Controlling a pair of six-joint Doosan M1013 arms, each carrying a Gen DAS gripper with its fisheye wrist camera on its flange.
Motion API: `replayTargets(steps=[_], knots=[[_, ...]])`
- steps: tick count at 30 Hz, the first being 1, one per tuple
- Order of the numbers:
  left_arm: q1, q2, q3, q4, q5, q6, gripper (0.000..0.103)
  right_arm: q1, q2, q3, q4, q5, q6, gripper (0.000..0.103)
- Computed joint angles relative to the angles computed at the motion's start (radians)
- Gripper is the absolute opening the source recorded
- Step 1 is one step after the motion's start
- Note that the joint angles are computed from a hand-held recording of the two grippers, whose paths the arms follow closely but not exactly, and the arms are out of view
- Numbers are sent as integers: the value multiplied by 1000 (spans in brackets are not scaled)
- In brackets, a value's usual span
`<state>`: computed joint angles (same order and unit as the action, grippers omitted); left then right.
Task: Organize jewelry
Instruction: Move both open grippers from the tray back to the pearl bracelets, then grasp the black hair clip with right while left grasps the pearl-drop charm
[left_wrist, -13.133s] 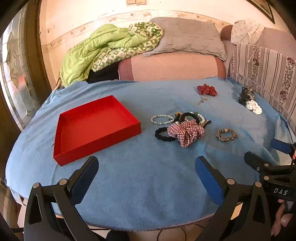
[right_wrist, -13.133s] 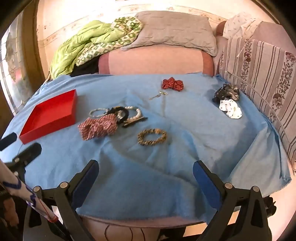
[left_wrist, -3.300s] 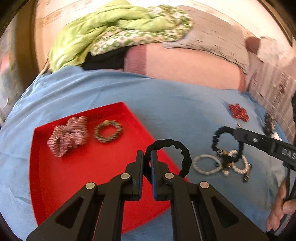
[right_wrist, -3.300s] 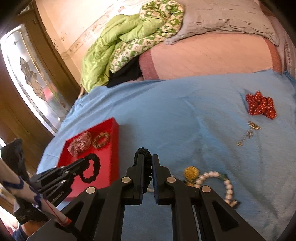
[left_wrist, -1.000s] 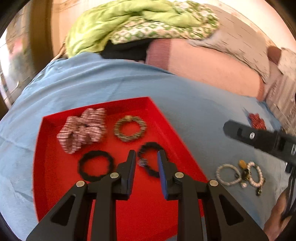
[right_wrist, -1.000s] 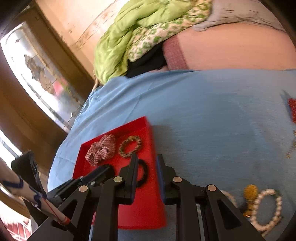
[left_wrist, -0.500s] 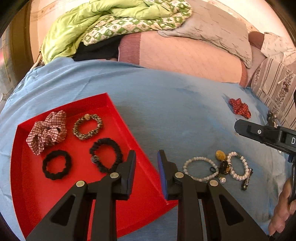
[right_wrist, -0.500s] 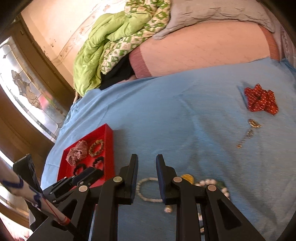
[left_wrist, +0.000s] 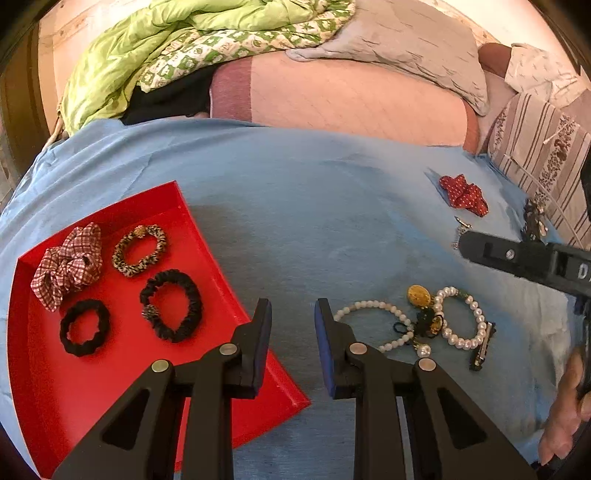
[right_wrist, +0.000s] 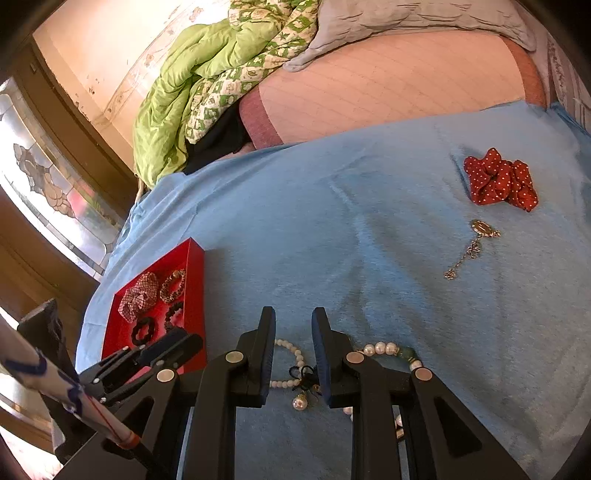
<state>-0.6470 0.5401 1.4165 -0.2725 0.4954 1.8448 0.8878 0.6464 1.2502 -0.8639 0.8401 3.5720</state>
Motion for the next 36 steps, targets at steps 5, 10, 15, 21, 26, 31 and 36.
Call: replayTargets(steps=[5,10,15,21,26,31,36], knots=[[-5,-5,8,-27,0,39,23,24,-36,38,-37,36,47,23],[-4,-8,12,-64,9,89,24,56,-91,126,-61,81,175,29],[-13,-6,10,-72,18,110,24,66,-118,229,-6,-19,349,30],[-21,-6,10,-92,18,139,25,53,-112,251,25,-107,343,29],[-21,-5,10,-64,16,134,25,31,-100,258,40,-199,367,30],[-17,-3,6,-68,18,140,25,15,-70,205,96,-168,254,31],[-18,0,2,-80,32,162,25,20,-20,75,204,20,-72,10]])
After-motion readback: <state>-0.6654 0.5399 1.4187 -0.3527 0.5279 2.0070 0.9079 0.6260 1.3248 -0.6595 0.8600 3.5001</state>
